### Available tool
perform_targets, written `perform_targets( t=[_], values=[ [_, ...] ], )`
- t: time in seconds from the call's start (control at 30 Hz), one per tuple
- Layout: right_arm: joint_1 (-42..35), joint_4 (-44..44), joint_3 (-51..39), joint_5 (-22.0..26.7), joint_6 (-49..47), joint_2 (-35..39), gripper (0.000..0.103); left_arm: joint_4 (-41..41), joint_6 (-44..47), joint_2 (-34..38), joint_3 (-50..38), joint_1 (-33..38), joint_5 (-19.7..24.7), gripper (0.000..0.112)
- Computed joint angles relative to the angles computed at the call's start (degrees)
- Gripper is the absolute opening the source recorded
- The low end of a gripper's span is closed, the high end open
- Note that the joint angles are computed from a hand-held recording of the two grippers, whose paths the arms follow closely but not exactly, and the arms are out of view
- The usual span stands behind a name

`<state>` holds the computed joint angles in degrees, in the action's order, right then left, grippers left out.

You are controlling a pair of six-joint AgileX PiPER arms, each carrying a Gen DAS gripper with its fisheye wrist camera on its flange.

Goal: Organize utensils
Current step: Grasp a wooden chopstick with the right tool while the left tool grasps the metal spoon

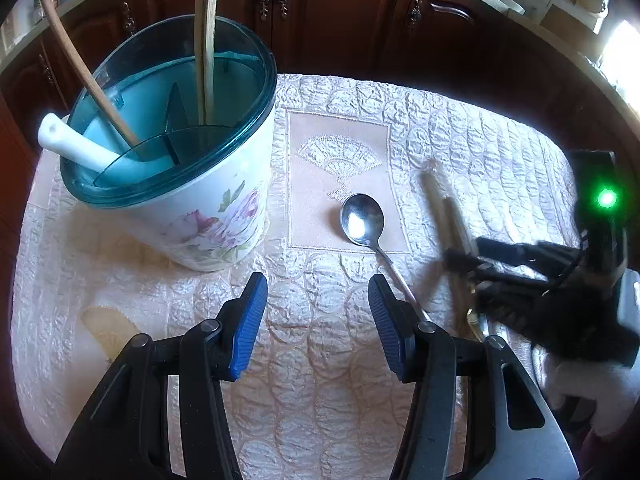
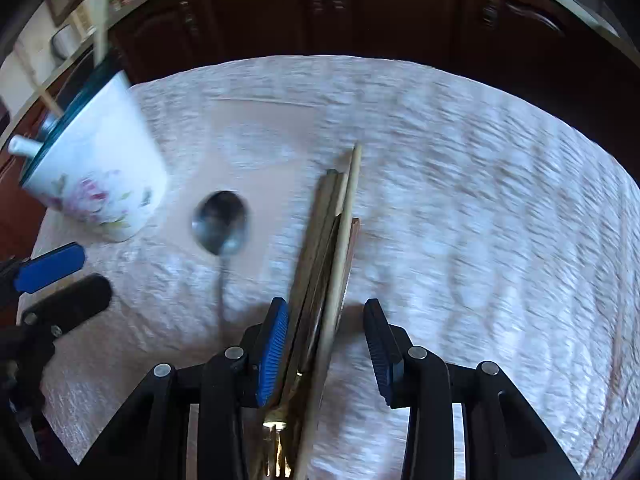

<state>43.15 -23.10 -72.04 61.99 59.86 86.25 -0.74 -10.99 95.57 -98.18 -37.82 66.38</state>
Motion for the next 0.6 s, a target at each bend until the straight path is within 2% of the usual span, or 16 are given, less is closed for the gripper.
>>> perform_targets(
  t=[0.07, 0.1, 0.2, 0.3, 0.4, 0.53, 0.6],
  values=[
    [-0.67, -0.39, 1.13, 1.03, 2.66, -1.71, 0.036, -0.19, -0.11, 0.11, -0.05, 0.27, 0.21, 0.052],
    [-1.00, -0.43, 2.05, -0.07, 3.65, -2.86, 0.036, -0.32, -0.06, 0.08, 0.02, 0.40, 0.33, 0.052],
    [-2.52, 4.67, 4.87, -9.25, 0.36, -6.32, 0.036, -0.30, 0.37, -0.41, 0.42, 0.74, 0.58, 0.052],
    [-2.32, 9.98, 3.48, -13.30, -5.52, -4.48, 0.028, -0.10, 0.80, -1.00, 0.62, 1.19, 0.82, 0.052],
    [-0.79, 10.53, 1.25, -14.22, -6.83, -1.20, 0.027, -0.27, 1.42, -1.87, 1.19, 2.14, 0.98, 0.052],
    [1.45, 3.29, -3.32, -10.24, -1.78, 3.05, 0.027, -0.46, 1.58, -2.84, 2.56, 3.06, 0.61, 0.052],
    [-0.21, 8.21, -4.03, -13.13, -7.30, 3.96, 0.027, -0.68, 1.48, -2.92, 2.84, 3.40, 0.59, 0.052]
  ],
)
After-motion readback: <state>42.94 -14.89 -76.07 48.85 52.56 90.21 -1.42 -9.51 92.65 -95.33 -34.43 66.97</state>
